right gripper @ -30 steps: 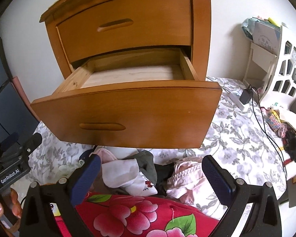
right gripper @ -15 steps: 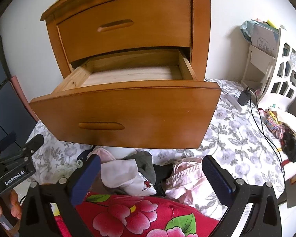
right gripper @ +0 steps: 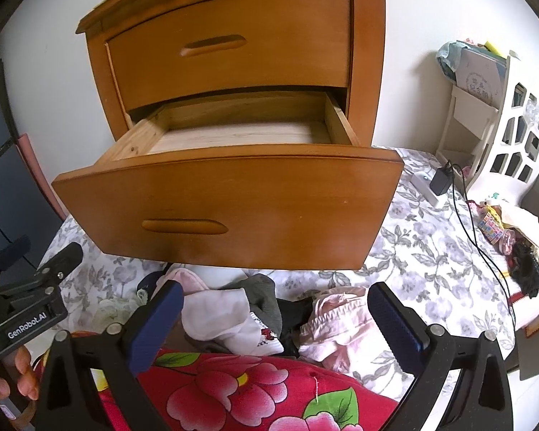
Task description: Take underwear out of drawer
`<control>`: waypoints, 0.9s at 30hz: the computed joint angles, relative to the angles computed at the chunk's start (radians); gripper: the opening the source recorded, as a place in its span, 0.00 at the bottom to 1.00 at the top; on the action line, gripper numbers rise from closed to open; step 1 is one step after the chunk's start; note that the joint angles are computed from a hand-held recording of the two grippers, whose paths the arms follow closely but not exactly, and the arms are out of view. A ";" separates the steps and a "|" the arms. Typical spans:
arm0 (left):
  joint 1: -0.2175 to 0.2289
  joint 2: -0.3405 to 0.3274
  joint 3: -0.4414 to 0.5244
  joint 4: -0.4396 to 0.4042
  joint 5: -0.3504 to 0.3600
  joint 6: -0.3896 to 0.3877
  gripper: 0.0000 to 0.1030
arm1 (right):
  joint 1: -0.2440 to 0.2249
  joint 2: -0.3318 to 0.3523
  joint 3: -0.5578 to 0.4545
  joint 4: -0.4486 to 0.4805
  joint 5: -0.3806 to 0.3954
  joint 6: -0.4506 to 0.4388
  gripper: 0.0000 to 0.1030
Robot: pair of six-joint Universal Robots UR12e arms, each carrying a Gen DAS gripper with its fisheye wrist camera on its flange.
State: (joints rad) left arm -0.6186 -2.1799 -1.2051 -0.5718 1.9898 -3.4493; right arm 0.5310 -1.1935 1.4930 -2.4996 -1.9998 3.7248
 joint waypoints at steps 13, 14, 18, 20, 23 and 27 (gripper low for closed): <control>0.000 0.000 0.001 -0.002 -0.006 -0.001 0.98 | 0.002 0.002 -0.003 0.011 -0.003 0.000 1.00; 0.000 0.000 0.001 -0.002 -0.005 0.000 0.98 | 0.002 0.002 -0.004 0.012 -0.002 0.000 1.00; 0.000 0.000 0.001 -0.002 -0.006 -0.001 0.98 | 0.001 0.002 -0.004 0.013 -0.001 0.002 1.00; 0.000 0.000 0.000 -0.001 -0.006 0.000 0.98 | 0.002 0.002 -0.003 0.013 -0.001 0.003 1.00; 0.000 0.001 0.000 -0.001 -0.005 0.000 0.98 | 0.002 0.002 -0.003 0.013 -0.002 0.003 1.00; 0.000 0.001 -0.001 -0.002 -0.005 -0.001 0.98 | 0.001 0.002 -0.003 0.013 0.000 0.003 1.00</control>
State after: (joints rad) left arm -0.6183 -2.1786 -1.2059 -0.5741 1.9848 -3.4503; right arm 0.5325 -1.1912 1.4896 -2.4865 -2.0001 3.7273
